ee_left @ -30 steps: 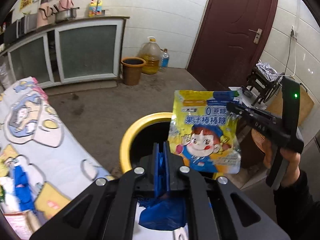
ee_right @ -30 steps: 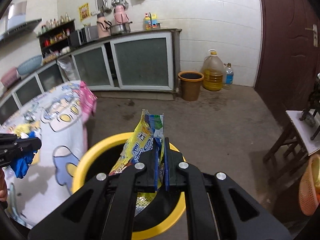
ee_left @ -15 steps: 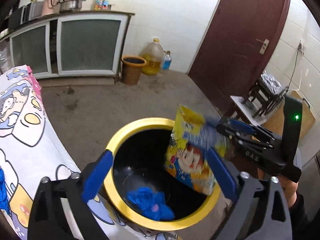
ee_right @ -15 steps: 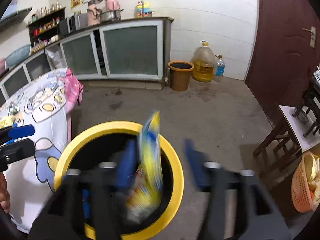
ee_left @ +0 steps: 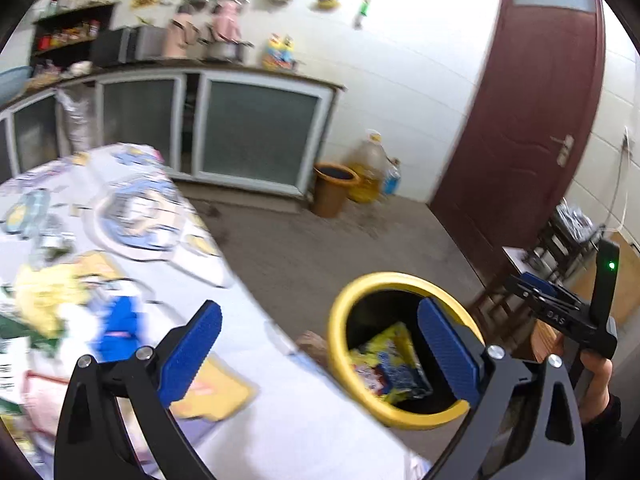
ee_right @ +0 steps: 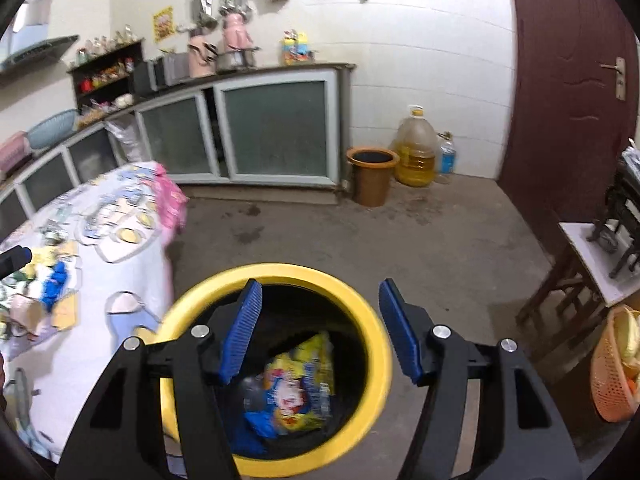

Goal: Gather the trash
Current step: 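Move both grippers back over the table toward the remaining trash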

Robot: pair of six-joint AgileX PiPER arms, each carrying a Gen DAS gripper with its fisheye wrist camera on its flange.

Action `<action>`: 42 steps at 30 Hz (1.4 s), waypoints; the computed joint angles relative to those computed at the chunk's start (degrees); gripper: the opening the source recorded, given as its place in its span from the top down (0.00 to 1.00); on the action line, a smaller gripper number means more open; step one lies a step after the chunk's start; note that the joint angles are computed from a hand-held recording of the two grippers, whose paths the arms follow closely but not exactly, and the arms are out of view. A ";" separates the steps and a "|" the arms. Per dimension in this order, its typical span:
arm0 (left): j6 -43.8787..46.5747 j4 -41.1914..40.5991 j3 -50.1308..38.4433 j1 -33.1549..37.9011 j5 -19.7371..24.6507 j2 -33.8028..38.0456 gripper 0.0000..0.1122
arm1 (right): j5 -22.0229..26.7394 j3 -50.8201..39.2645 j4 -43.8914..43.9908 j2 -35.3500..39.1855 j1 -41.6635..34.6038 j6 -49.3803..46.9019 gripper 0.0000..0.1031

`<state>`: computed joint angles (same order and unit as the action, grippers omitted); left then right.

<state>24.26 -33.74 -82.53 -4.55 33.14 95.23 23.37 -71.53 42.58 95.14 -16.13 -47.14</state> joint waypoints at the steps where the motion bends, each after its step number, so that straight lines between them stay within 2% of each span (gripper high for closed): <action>1: 2.34 -1.55 1.57 2.27 0.25 -2.06 0.15 | 0.61 0.35 1.55 -0.69 0.47 -1.26 0.43; 5: 8.77 -4.31 5.76 11.57 2.71 -8.36 0.15 | 2.55 1.82 6.91 -3.59 4.36 -6.45 0.42; 9: 17.41 -7.66 8.99 22.43 7.10 -12.68 0.15 | 3.64 0.69 5.56 -4.66 10.19 -4.63 0.42; 11: 21.58 -7.79 10.85 28.18 7.91 -14.71 0.15 | 3.82 0.11 4.89 -4.86 13.00 -3.93 0.42; 16: 30.17 -9.23 11.62 42.79 12.62 -14.99 0.15 | 3.92 -2.51 1.21 -3.89 20.78 0.26 0.38; 20: 33.09 -7.88 9.92 49.84 14.71 -11.93 0.15 | 4.94 -5.47 -1.76 -1.94 25.99 3.97 0.37; 24: 33.98 -6.42 9.36 52.26 13.79 -9.14 0.15 | 6.38 -9.96 -6.81 1.85 30.70 8.83 0.36; 31: 33.17 -8.80 5.04 53.77 18.10 -2.89 0.15 | 12.83 -20.83 -10.84 10.55 36.14 15.03 0.37; 34: 32.15 -9.32 2.06 53.91 19.83 0.19 0.15 | 16.73 -27.79 -13.00 15.63 37.73 18.37 0.37; 42: 28.55 -8.75 -5.90 54.02 24.31 6.54 0.15 | 27.05 -47.68 -15.14 29.81 39.11 25.44 0.47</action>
<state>52.81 -42.49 -88.43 49.47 57.46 101.77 50.43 -119.21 27.44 124.95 22.97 -21.70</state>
